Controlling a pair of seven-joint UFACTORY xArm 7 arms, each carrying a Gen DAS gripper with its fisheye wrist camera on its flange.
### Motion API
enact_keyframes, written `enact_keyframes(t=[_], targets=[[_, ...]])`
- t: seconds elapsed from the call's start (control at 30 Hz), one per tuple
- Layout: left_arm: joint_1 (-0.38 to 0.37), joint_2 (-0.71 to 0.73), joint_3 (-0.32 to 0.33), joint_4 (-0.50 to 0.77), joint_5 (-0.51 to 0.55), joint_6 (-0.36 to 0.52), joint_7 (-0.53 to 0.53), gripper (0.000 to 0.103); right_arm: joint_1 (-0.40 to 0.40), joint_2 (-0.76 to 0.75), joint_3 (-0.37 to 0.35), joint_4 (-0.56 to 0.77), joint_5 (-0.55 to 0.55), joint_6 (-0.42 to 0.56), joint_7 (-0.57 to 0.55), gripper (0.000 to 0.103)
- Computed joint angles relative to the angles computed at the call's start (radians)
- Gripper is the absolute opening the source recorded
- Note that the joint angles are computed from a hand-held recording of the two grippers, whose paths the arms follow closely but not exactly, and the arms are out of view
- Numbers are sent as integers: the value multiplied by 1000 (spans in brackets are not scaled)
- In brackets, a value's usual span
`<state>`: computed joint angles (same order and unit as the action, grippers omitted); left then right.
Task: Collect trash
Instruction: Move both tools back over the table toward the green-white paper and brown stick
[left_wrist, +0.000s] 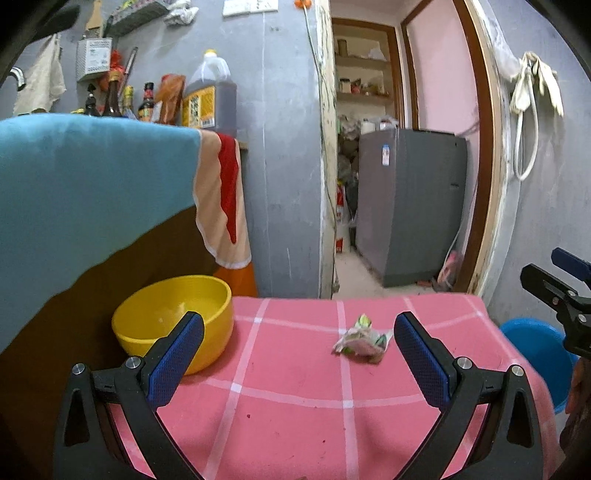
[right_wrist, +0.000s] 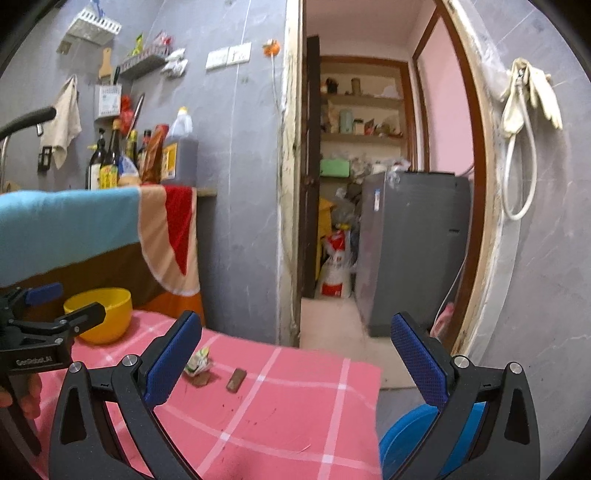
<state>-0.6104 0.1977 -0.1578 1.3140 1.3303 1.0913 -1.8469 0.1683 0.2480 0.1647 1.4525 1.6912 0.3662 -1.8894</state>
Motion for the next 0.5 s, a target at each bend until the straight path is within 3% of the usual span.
enact_keyframes(t=[0.43,0.5], targets=[[65,37,41,17,-137,-209,71,100,8,127,32,76,-523,-19,475,103],[72,39,48,22,-157,-237,68,94,13,146,29,92,-609,-9,551,103]])
